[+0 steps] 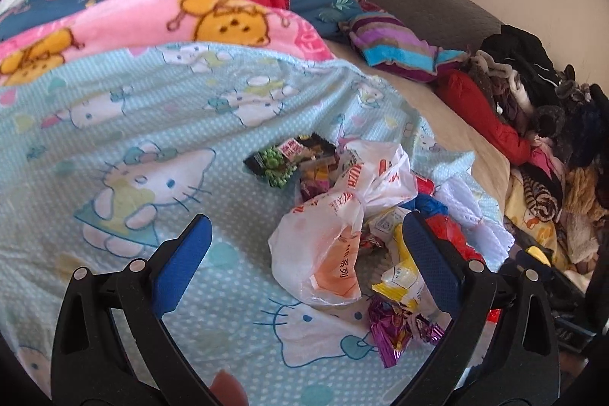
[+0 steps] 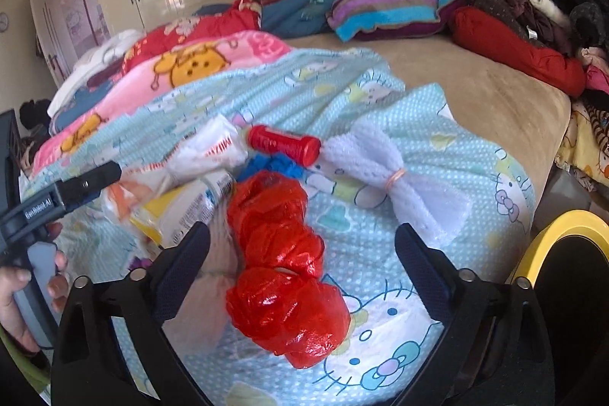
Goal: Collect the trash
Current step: 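Grasp the red plastic bag with the right tool while the left tool grasps the white plastic bag, then carry the red bag in the right tool while the left tool carries the white bag over the bin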
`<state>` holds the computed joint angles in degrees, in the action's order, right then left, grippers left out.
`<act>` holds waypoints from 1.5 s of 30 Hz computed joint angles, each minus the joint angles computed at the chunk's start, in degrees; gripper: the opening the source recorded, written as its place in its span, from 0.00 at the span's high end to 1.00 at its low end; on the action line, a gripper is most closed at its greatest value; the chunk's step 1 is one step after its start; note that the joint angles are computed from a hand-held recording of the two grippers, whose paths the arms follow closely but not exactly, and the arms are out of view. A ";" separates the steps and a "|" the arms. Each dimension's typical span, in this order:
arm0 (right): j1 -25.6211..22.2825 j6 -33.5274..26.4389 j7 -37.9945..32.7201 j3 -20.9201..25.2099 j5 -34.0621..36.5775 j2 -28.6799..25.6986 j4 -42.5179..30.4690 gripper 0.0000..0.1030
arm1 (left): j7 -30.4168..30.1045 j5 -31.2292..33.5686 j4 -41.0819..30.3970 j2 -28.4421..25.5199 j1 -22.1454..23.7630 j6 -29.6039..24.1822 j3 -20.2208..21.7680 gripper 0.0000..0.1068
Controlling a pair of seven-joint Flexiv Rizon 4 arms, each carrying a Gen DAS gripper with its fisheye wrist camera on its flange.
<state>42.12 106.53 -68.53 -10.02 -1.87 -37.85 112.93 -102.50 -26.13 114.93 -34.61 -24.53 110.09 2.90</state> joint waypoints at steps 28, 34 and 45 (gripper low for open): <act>-1.37 11.44 -0.12 5.56 7.51 0.75 4.89 0.57 | -2.36 6.52 0.73 0.51 1.93 -0.04 -1.47 0.75; -1.86 13.21 -1.61 6.87 10.31 1.45 5.79 0.57 | 0.30 2.78 2.83 2.53 -1.69 5.04 0.90 0.75; 1.03 15.34 -5.38 5.39 16.66 3.24 7.79 0.57 | 4.18 1.94 2.69 4.57 -0.01 6.40 -3.88 0.75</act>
